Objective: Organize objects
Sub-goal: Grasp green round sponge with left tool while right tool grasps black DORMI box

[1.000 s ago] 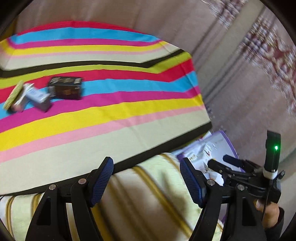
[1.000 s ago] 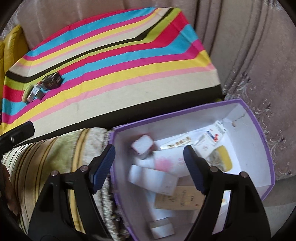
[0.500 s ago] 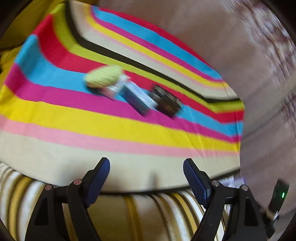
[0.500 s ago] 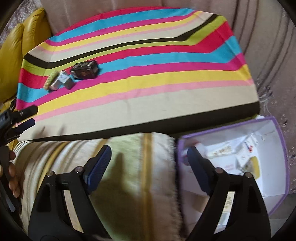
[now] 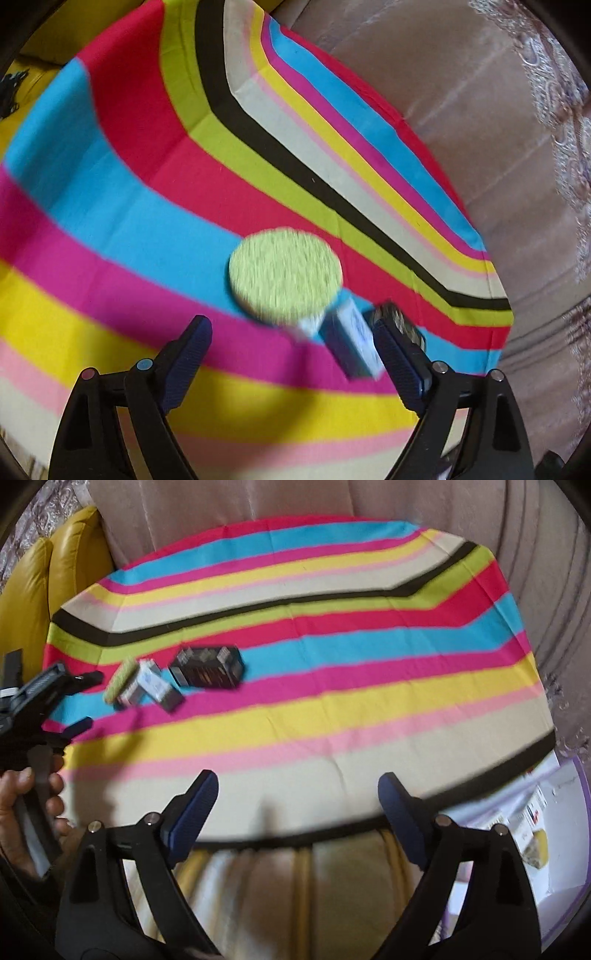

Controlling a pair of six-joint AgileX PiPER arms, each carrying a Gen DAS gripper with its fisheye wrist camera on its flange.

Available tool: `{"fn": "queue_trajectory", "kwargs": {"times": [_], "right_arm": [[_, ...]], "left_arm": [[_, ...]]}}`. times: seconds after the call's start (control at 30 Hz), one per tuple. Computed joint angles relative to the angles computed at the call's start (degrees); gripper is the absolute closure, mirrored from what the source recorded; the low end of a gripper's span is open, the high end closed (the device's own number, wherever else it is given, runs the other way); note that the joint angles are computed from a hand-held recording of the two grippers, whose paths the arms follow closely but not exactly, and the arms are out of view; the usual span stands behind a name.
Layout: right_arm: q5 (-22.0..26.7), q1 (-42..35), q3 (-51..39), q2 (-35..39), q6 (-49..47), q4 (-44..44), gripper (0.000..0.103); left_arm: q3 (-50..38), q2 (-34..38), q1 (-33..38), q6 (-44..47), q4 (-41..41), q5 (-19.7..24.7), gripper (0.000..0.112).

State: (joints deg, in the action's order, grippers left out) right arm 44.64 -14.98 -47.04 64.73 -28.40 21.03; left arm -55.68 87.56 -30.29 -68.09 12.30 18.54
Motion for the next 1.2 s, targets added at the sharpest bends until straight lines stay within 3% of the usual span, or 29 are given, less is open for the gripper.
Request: {"fn": "queue_trajectory", "kwargs": {"times": [0.13, 0.3, 0.4, 0.63, 0.77, 0.9, 1.2], "right_arm": [[-7.5, 9.9, -2.2, 3.8, 12.1, -4.4, 0.004], [-14.6, 19.1, -5.7, 11.2, 24.8, -11.8, 0.003], [-17.0, 22.1, -8.1, 16.0, 30.4, -14.6, 0.003], [-19.3, 26.6, -12.5, 22.3, 40.5, -22.5, 0.003], [-20.3, 29.0, -14.2, 24.8, 45.6, -27.5, 0.002], [-20.5, 30.3, -15.3, 27.4, 48.7, -30.0, 0.002], [-18.5, 30.7, -18.6, 31.7, 57.2, -38.3, 0.003]], "left_arm": [[-5.1, 5.9, 3.1, 8.9, -9.2, 0.9, 0.017], [-9.0, 9.3, 2.0, 5.1, -2.7, 3.5, 0.017], [-9.2, 9.5, 1.1, 1.9, 3.0, 4.7, 0.028], [-8.0, 9.3, 0.1, -0.8, 8.8, 3.9, 0.031], [-3.6, 6.4, -0.7, -13.8, 19.2, 2.9, 0.031], [-1.2, 3.7, -1.8, -27.7, 31.8, 5.2, 0.031], [-0.5, 2.9, -4.5, -34.7, 40.2, 8.6, 0.031]]}}
